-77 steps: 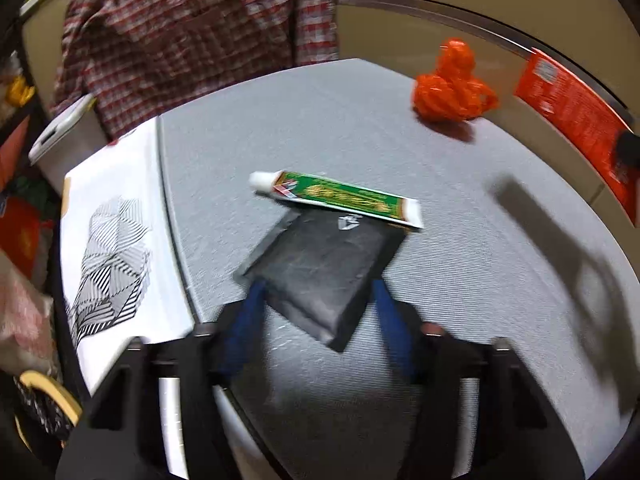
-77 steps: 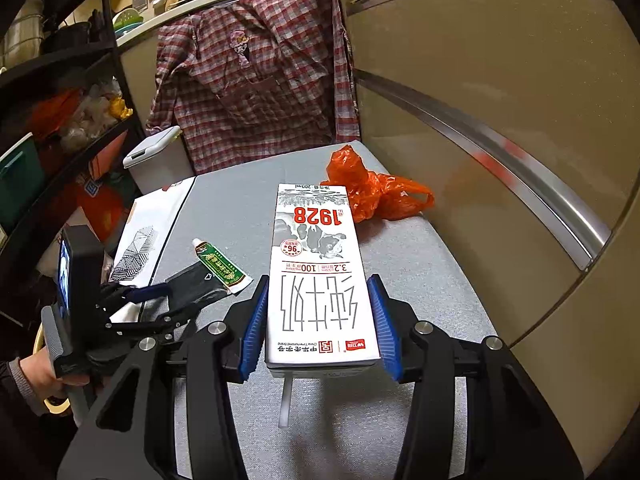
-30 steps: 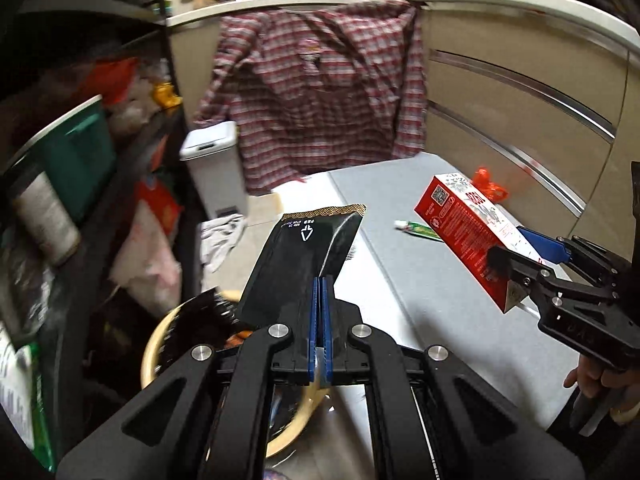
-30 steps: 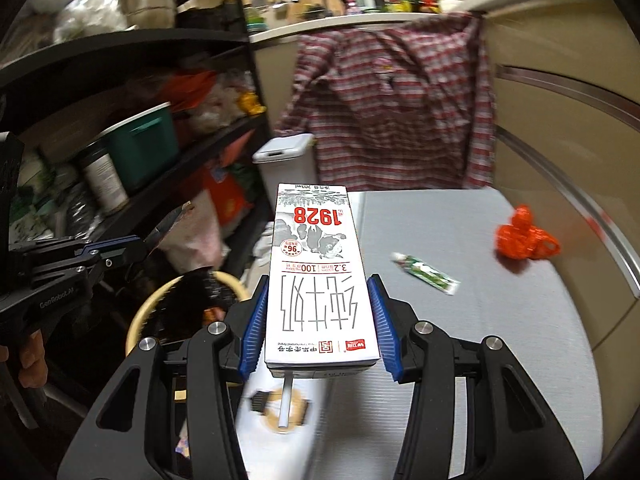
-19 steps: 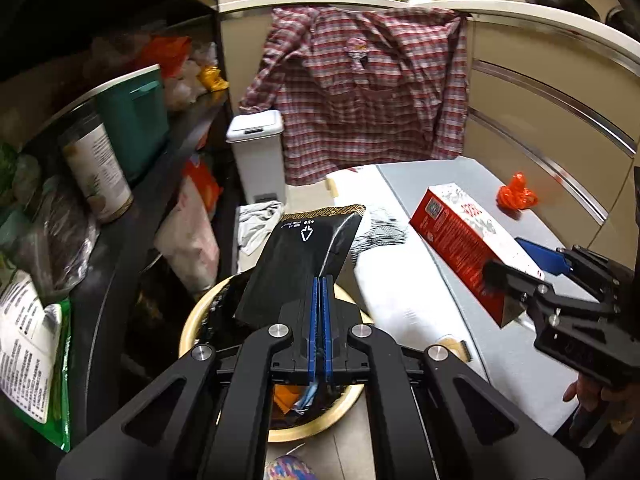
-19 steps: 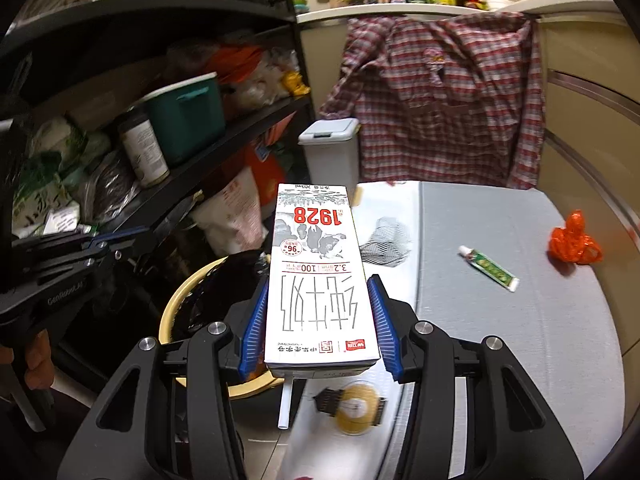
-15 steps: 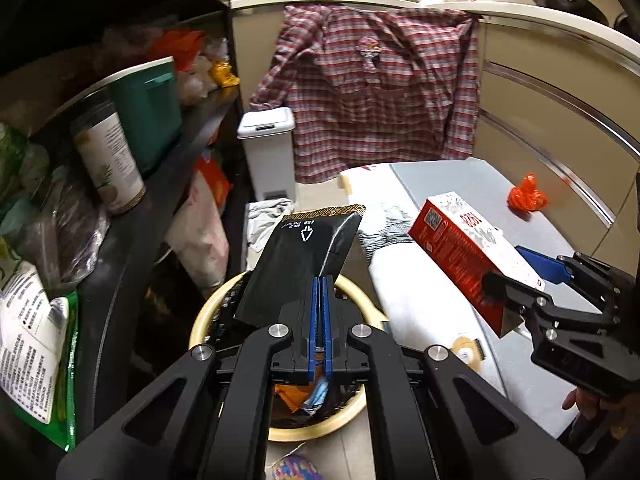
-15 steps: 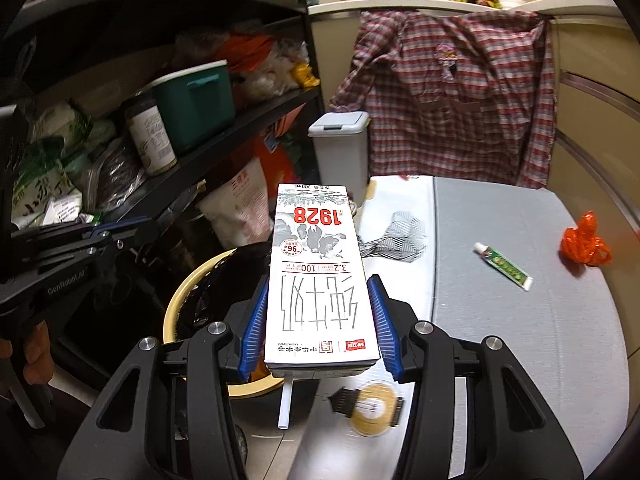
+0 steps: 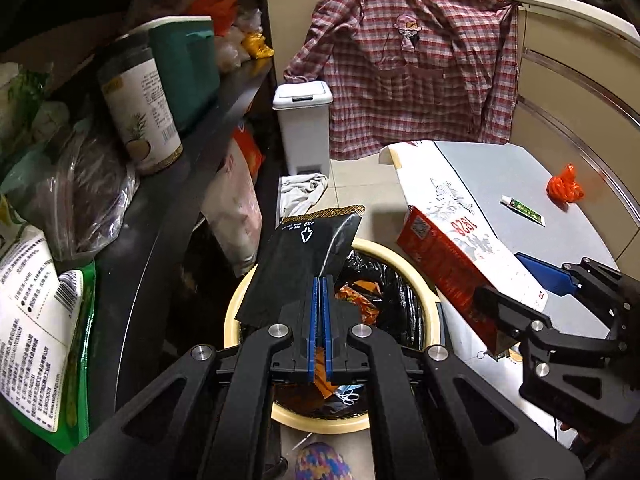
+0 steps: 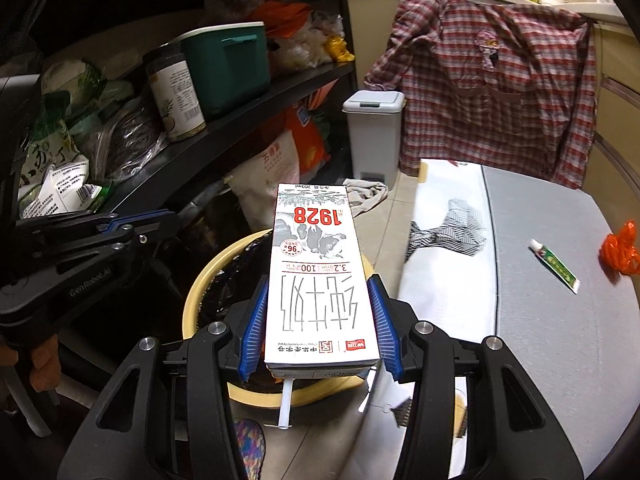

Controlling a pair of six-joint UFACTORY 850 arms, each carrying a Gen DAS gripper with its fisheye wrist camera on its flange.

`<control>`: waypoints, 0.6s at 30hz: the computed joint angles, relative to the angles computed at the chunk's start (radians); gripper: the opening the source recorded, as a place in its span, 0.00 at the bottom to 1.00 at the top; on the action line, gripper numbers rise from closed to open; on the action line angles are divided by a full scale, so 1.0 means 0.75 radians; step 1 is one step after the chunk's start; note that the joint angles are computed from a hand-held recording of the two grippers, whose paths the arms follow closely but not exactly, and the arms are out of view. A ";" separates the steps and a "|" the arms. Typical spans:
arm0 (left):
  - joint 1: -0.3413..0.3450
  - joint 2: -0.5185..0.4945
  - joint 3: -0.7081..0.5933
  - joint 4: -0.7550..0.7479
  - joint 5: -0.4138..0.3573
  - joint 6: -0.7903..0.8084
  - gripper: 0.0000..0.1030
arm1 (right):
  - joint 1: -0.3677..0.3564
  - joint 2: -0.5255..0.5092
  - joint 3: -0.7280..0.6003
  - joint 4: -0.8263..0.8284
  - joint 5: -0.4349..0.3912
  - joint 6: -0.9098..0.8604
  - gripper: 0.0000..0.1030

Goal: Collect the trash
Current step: 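Carry the black sachet and milk carton over the bin, then open both tools to drop the sachet and carton into the bin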

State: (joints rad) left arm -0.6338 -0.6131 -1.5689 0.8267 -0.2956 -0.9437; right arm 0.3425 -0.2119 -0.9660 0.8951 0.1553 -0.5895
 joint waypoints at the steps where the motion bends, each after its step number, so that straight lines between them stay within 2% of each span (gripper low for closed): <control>1: 0.003 -0.004 -0.003 0.001 -0.001 -0.003 0.02 | 0.003 -0.009 -0.011 0.013 -0.003 -0.015 0.47; 13: 0.034 -0.087 -0.096 -0.196 -0.076 0.197 0.02 | 0.016 -0.118 -0.112 0.260 -0.031 -0.238 0.47; 18: 0.037 -0.117 -0.134 -0.270 -0.103 0.268 0.02 | 0.016 -0.152 -0.139 0.295 -0.043 -0.268 0.47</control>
State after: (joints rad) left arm -0.6060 -0.7011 -1.6690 0.6244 -0.3730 -0.7426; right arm 0.3544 -0.3259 -1.0702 1.1161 0.1233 -0.7906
